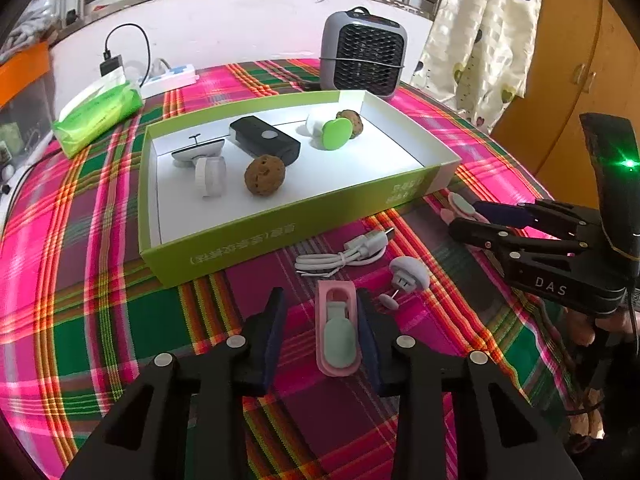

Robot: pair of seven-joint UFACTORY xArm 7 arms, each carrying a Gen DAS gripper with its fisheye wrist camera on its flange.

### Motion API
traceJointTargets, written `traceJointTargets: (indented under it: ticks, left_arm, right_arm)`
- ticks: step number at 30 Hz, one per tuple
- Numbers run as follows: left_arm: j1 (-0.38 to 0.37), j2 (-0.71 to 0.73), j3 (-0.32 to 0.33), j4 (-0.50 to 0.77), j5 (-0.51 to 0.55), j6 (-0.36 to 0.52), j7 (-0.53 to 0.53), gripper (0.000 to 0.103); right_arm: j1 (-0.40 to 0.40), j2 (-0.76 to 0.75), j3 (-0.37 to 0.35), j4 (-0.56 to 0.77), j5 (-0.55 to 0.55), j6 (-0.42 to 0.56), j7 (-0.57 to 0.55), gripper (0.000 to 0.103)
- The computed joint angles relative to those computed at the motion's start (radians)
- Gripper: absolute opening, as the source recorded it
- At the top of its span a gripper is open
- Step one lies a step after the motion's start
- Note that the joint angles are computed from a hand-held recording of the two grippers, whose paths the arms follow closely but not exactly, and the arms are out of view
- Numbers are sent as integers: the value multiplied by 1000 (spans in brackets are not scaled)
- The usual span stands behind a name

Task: Organize objects
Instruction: 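Close the left gripper on a pink clip while the right grasps the other pink clip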

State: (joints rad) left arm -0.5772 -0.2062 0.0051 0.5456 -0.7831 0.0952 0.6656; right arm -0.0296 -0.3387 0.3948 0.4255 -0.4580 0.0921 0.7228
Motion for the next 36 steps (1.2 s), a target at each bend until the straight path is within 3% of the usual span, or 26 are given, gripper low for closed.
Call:
traceJointTargets:
  ticks: [23, 36]
  left_arm:
    - [-11, 5, 17, -8, -4, -30, -12, 16]
    - [-18, 2, 24, -10, -14, -31, -4, 16]
  right_arm:
    - [3, -8, -7, -12, 26, -13, -5, 19]
    - [9, -11, -13, -15, 49, -15, -23, 18]
